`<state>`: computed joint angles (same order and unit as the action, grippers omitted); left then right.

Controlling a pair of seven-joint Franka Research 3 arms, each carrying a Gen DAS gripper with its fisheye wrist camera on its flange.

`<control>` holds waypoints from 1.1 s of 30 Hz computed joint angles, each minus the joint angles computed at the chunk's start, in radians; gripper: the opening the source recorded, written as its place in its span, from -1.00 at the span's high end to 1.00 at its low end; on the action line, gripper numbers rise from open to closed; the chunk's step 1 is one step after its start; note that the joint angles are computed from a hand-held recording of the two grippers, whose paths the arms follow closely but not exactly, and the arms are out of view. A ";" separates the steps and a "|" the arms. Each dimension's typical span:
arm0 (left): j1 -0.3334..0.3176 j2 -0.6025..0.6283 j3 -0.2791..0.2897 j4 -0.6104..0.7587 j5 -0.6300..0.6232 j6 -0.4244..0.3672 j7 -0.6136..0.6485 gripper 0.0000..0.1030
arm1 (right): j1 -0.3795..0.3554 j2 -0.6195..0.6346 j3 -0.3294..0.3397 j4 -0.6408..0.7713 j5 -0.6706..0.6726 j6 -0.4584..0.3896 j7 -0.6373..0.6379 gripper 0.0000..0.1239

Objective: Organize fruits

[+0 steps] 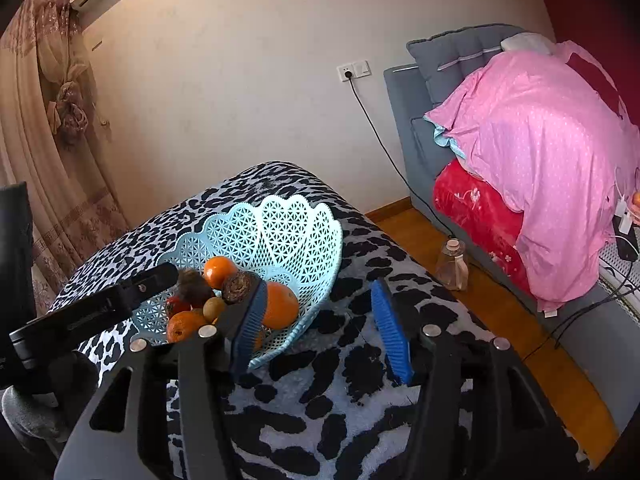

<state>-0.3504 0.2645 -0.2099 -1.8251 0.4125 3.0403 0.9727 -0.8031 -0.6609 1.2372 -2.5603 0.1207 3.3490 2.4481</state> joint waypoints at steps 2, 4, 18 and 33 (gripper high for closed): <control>0.003 -0.010 0.004 -0.013 -0.002 0.005 -0.008 -0.33 | -0.001 -0.003 0.000 -0.001 0.001 0.000 0.002 0.06; 0.006 -0.022 0.010 -0.028 -0.004 0.009 -0.023 -0.34 | -0.007 -0.013 0.006 -0.001 0.004 0.004 0.008 -0.09; -0.067 -0.120 0.149 -0.086 0.460 -0.060 -0.482 -0.66 | -0.004 0.000 0.008 -0.006 0.011 0.029 0.002 -0.41; 0.035 -0.239 0.004 -0.145 0.753 -0.227 -0.710 -0.79 | 0.014 0.031 0.020 0.002 0.031 0.075 -0.104 -0.54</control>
